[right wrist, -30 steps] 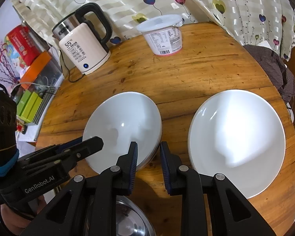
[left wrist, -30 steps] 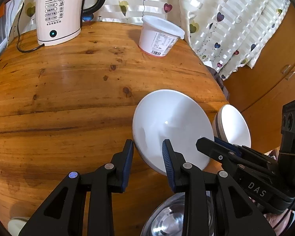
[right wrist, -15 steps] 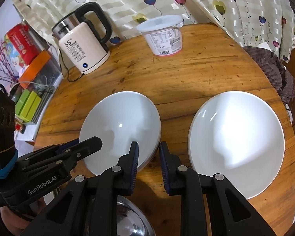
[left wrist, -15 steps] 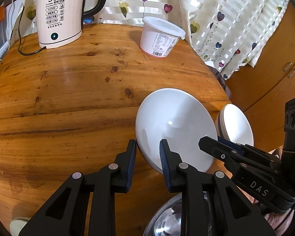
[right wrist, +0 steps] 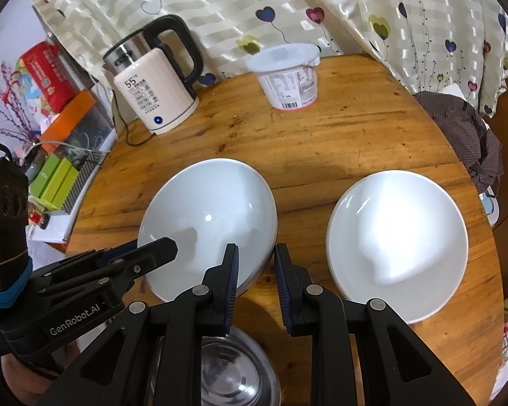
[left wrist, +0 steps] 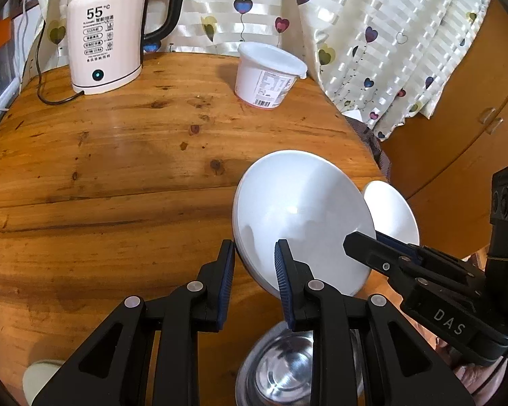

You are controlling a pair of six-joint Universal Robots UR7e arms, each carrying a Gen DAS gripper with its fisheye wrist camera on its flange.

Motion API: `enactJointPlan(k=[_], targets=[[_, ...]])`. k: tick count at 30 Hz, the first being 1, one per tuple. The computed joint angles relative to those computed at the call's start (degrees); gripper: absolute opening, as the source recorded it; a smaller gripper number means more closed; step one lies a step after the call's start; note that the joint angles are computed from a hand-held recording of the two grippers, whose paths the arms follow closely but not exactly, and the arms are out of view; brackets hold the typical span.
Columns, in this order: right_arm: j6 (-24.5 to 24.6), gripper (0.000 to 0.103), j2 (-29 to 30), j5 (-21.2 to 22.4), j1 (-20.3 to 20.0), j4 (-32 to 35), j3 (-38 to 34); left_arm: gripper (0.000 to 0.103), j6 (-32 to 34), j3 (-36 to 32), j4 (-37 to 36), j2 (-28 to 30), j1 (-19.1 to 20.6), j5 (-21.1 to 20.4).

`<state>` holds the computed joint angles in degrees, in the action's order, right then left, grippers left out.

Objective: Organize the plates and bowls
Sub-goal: 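Lower the white bowl into the steel bowl with the left gripper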

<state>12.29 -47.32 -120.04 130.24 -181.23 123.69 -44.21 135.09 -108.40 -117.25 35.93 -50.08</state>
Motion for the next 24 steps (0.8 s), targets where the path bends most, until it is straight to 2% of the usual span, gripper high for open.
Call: enactJointPlan(k=[9,24], targets=[[1.4,0.021,-2.0,-1.1,2.7,0.7,1.1,0.025,-5.6,-0.5,7.4,-3.3,-5.5,0.9],[5.4,0.021,-4.6,-2.3,6.7,1.8,4.4,0.025,-17.5,-0.3,21.4,-9.6,-15.3,0.1]])
